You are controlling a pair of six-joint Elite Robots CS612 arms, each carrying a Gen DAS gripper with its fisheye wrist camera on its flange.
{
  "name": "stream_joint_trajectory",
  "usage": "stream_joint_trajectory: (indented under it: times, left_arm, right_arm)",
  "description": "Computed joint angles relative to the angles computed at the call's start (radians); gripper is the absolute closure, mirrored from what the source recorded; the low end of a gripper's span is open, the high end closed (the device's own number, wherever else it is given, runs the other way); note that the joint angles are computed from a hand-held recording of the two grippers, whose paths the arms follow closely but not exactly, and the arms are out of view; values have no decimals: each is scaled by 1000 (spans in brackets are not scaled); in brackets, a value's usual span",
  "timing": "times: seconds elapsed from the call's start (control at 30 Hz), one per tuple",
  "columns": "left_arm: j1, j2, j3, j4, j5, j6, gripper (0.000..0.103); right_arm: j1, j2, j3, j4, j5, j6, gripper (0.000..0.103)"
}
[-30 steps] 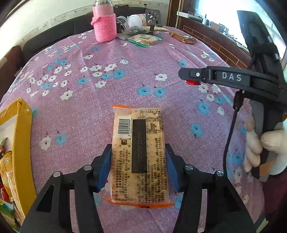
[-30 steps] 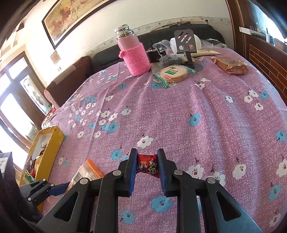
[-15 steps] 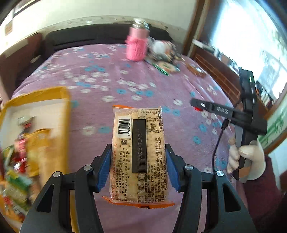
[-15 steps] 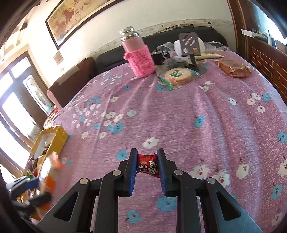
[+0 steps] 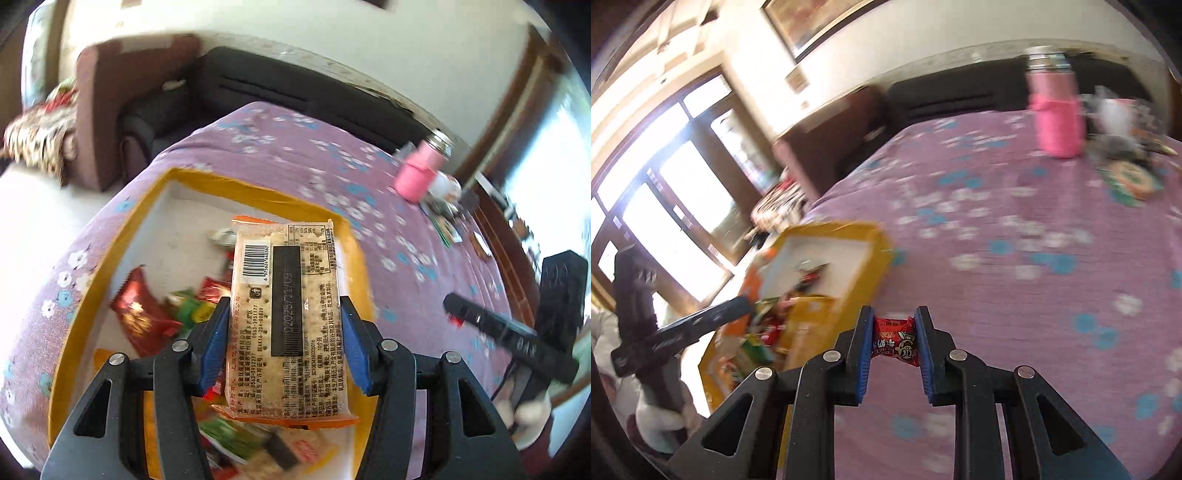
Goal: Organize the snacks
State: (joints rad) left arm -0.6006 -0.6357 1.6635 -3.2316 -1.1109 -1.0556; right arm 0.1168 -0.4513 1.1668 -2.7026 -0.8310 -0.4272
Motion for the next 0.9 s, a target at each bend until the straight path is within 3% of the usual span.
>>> stream_joint_trajectory:
  times: [0.23,0.37,0.43,0.57,0.63,0.77,0.9]
  left_arm:
    - [44,20,32,-117,-55,-80,48]
    - [31,15,67,-203,-34,-51,38]
    - [22,5,86,-219,-9,-41,35]
    - [1,-14,118,-246,51,-34,32]
    - [-12,-23,129,-246,86,-34,31]
    - [-48,-38,137,-210,170,-32,30]
    - [-85,-43,129,-168,244,-34,28]
  right_arm:
    - [82,33,-87,174,-23,-44,81]
    - [112,67,-147,222,-62,-26,81]
    - [121,82,-169,227,-68,-27,76]
    - [120,90,-173,188,-50,9,68]
    - [113,77,-147,149,-37,25,59]
    - [93,31,-59,40,-36,6,57]
    - [59,-23,60,-52,-27,-41,48]
